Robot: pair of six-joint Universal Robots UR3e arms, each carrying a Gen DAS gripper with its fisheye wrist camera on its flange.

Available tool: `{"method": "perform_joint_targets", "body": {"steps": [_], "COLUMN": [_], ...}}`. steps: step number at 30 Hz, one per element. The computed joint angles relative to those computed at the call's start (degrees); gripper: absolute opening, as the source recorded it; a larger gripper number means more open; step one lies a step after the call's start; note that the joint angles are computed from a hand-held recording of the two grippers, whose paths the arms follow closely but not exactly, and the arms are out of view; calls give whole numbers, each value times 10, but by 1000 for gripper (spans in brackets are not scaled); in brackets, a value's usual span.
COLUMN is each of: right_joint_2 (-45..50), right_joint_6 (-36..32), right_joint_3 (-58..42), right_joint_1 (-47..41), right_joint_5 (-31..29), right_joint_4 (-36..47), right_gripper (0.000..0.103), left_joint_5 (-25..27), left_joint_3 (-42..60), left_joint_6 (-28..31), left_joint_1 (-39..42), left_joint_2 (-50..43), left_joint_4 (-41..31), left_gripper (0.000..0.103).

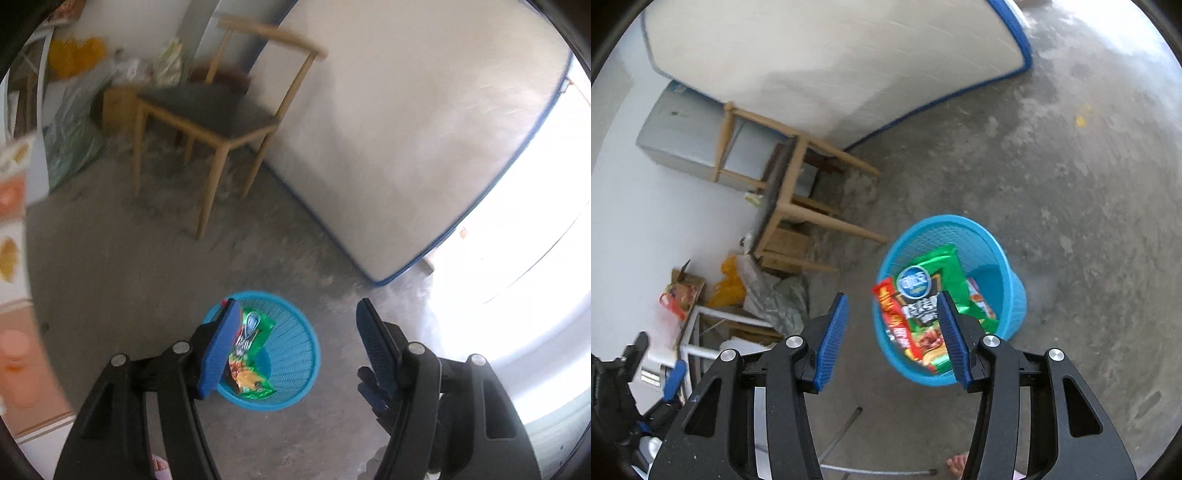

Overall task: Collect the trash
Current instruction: 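Drop both wrappers into the blue basket by opening both grippers, then move both tools back over the table toward the brown paper bag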

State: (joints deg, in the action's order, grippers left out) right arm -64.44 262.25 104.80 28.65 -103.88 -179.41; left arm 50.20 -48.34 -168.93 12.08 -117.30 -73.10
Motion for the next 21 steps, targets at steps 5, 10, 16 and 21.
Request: {"method": "perform_joint_targets", "body": {"steps": [5,10,16,21], "right_joint_2": [-34,-54,-57,-13], "right_joint_6": [-30,-61,-115,-165], "right_joint_3": [-32,-79,-175,-323], "right_joint_1": [21,60,115,139], "right_joint_5": [8,25,50,88], "right_joint_4": [46,100,185,279], "right_gripper": [49,50,58,66], "left_joint_5": [-75,-157,-176,-136], "left_joint_3": [-70,-144,-64,-7], "left_joint_6": [91,286,696,933], "left_joint_1": [93,244,495,699], "left_joint_2": [127,277,350,338], "left_joint_4": [-61,-242,-683,-894], "left_gripper": [63,63,63,63]}}
